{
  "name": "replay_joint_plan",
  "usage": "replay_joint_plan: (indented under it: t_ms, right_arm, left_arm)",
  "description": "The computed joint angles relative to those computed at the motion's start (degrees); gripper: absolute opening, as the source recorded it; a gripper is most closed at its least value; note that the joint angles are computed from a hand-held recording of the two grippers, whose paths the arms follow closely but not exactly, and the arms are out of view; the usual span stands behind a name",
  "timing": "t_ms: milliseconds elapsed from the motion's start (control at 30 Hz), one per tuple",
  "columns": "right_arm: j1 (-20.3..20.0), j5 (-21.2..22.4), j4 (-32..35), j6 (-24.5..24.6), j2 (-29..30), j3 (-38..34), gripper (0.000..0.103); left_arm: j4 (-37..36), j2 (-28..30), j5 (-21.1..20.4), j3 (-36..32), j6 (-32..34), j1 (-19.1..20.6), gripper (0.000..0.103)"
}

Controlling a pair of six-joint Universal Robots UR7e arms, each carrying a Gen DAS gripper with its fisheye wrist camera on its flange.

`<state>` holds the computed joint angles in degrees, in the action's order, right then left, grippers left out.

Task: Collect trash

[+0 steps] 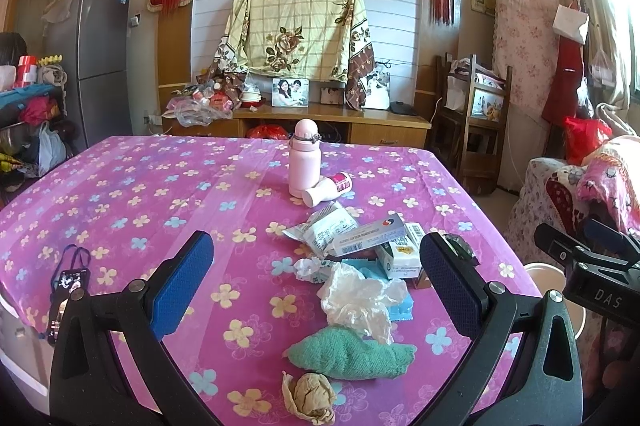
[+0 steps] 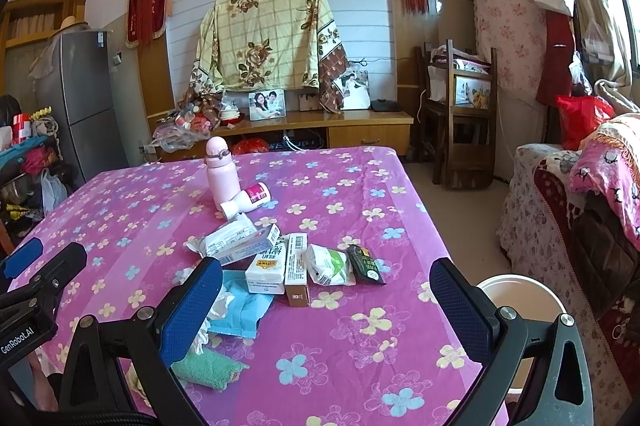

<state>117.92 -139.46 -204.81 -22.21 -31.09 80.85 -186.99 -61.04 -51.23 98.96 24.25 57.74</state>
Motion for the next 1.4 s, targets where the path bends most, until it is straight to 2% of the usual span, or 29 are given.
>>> replay_joint_plan:
  t_ms: [967, 1167, 1400]
  right_arm:
    - [-1.03, 2.16, 4.96, 3.10, -0.50, 0.75, 0.103]
    - [-1.88, 2.87, 10.12, 5.95, -1.04, 1.24, 0.103]
    - [-3.68, 5.12, 18.28, 10.90, -1.72, 1.68, 0.103]
  left_arm:
    - [3.08, -1.41, 1.47, 0.42, -1.35, 0.83, 0.103]
    - [7.68, -1.18, 1.80, -1.13, -3.39, 2.28, 0.103]
    - [20.14, -4.38, -2.07, -1.23, -7.65, 5.45, 0.103]
